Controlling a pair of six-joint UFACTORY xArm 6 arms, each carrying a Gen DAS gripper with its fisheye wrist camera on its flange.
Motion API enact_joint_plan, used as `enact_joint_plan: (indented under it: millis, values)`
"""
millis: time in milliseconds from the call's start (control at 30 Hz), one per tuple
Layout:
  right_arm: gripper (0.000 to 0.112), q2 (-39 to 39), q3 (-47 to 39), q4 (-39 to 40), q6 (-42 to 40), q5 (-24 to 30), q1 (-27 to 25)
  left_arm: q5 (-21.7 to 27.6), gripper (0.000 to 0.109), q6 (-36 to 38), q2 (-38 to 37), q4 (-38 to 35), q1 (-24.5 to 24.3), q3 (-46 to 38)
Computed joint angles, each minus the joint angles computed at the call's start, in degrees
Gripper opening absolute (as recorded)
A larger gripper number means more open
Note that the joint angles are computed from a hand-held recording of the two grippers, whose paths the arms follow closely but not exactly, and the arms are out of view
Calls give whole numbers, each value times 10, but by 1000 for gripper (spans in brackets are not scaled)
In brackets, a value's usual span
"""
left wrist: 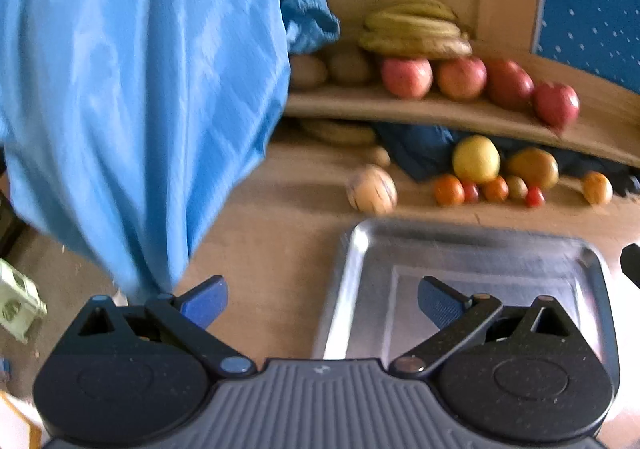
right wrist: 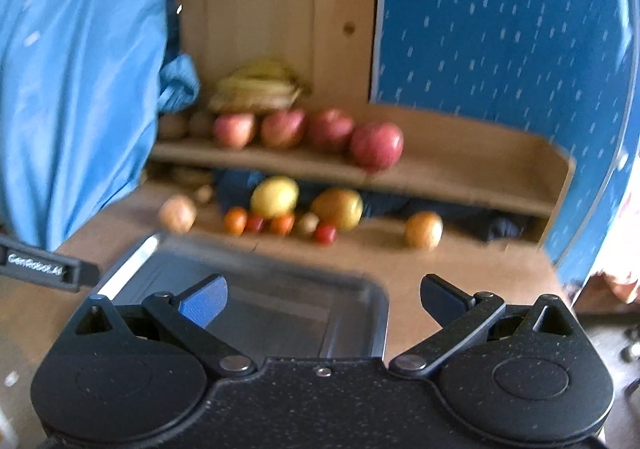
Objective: Organize fruits
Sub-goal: 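Move both tools past the tray toward the fruits under the shelf, then close left tool on the pale speckled fruit while right tool grasps a tangerine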
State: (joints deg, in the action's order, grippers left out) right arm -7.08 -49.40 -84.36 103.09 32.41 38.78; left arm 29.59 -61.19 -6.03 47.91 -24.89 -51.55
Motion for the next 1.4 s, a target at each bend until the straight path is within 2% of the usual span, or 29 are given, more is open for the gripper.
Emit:
enact_joint_plan:
  millis: [67, 133, 233, 300, 433, 633, 800, 900, 1000, 1100, 1167, 1300, 1400]
  values:
    - [103, 33, -29, -68, 50, 25, 10, -32, 103, 6, 27, 20, 23, -19]
    - [103, 72, -65, -92, 56, 12, 5, -57, 103, 39, 57, 12, 43, -43]
    - [103, 122, -123, -41, 20, -33, -14, -89, 103, 89, 94, -16, 69, -75]
    - [103, 151, -157, -4, -2, -57, -24, -114, 103, 147, 116, -66, 84, -89]
    - [102, 221, -234, 83, -82, -40, -21, -150, 103, 289, 163, -189, 100, -117]
    - [97, 316, -340, 242, -275, -21, -24, -145, 103, 497, 228, -399, 95, -175]
    - [88, 363, -392, 325, -382, -12, -29, -118, 102, 603, 264, -521, 87, -215]
    - [81, 386, -418, 348, -428, -13, -30, -106, 102, 640, 275, -564, 85, -228]
    - [73, 405, -441, 367, -468, -14, -29, -96, 96, 665, 283, -592, 83, -241]
    - [70, 421, -464, 371, -494, -8, -29, -88, 89, 686, 292, -617, 81, -253]
    - [68, 429, -477, 372, -510, -1, -29, -83, 83, 701, 297, -633, 81, -260]
    - [52, 442, -495, 379, -547, 1, -31, -68, 73, 731, 305, -665, 81, -274]
    - [45, 449, -503, 388, -574, -3, -33, -53, 63, 750, 310, -685, 83, -284]
